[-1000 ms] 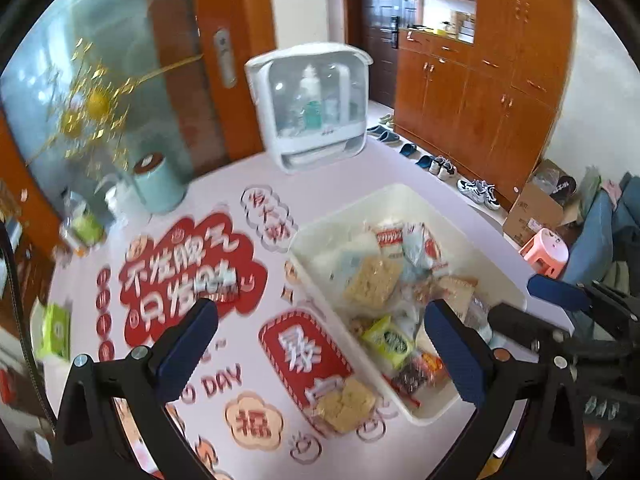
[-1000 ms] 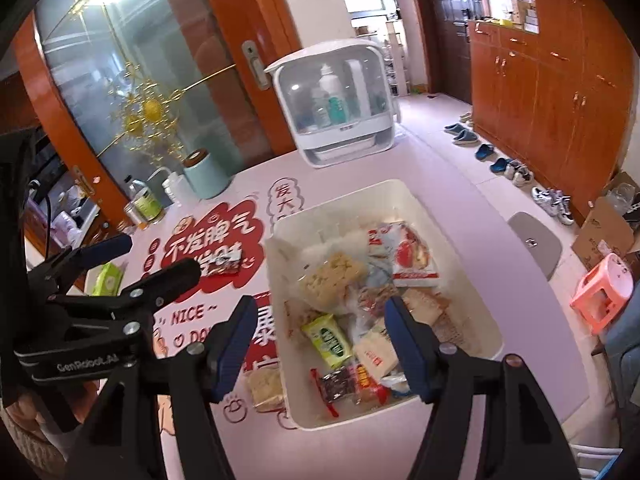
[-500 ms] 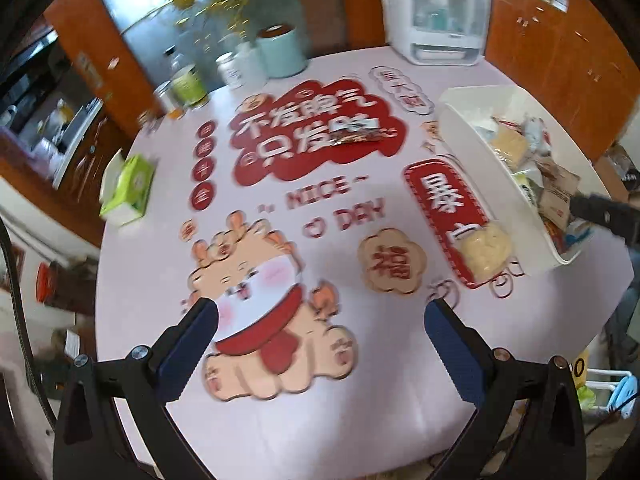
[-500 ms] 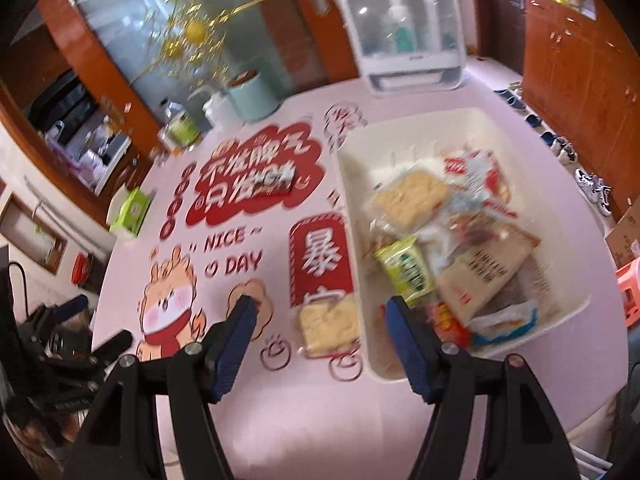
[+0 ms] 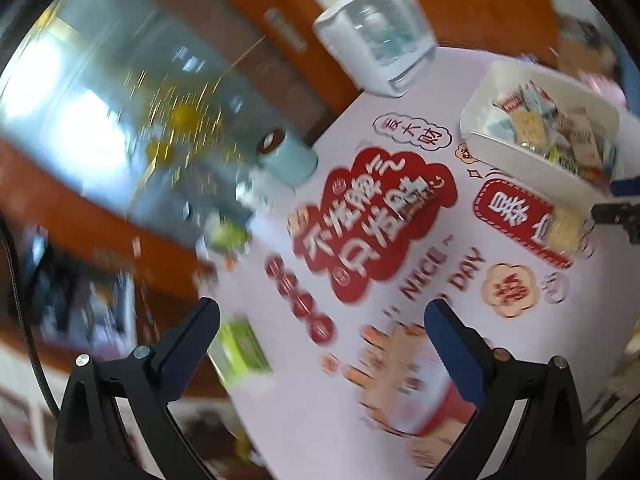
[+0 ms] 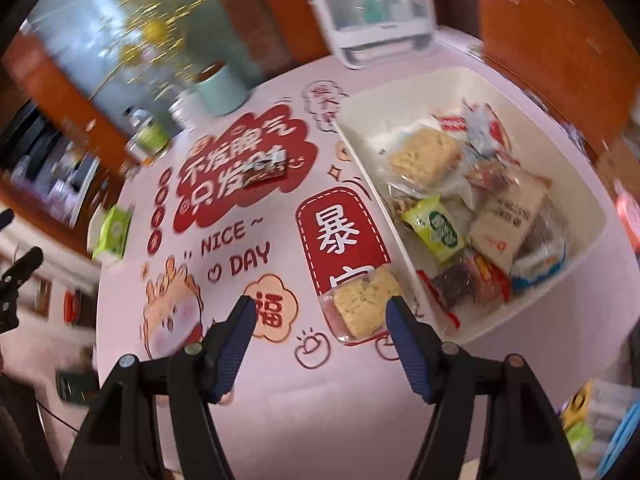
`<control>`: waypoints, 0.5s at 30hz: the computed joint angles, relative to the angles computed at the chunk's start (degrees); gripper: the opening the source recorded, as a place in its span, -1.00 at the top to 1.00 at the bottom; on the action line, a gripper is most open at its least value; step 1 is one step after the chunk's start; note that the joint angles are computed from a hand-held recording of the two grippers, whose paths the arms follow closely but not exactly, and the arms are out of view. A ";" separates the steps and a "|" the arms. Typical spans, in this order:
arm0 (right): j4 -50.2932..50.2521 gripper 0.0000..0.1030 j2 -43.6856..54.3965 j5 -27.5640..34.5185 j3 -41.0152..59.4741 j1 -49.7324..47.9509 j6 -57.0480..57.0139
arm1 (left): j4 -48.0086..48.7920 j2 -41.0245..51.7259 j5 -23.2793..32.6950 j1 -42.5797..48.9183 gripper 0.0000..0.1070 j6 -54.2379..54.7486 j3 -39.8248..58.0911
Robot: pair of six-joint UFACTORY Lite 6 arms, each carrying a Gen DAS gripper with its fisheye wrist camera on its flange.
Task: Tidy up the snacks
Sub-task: 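Grasp the brown patterned packet with the left gripper while the right grasps the clear cracker bag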
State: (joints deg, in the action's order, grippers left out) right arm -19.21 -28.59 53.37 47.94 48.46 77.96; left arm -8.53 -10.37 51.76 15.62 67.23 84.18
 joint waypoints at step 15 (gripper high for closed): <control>-17.43 -0.62 20.17 0.75 -2.51 9.85 50.31 | -4.01 48.00 -6.94 -18.74 -0.91 18.15 30.02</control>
State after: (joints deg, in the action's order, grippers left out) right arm -36.64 -8.42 54.12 45.43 58.30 128.28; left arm -12.54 37.63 44.82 -3.11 85.38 114.20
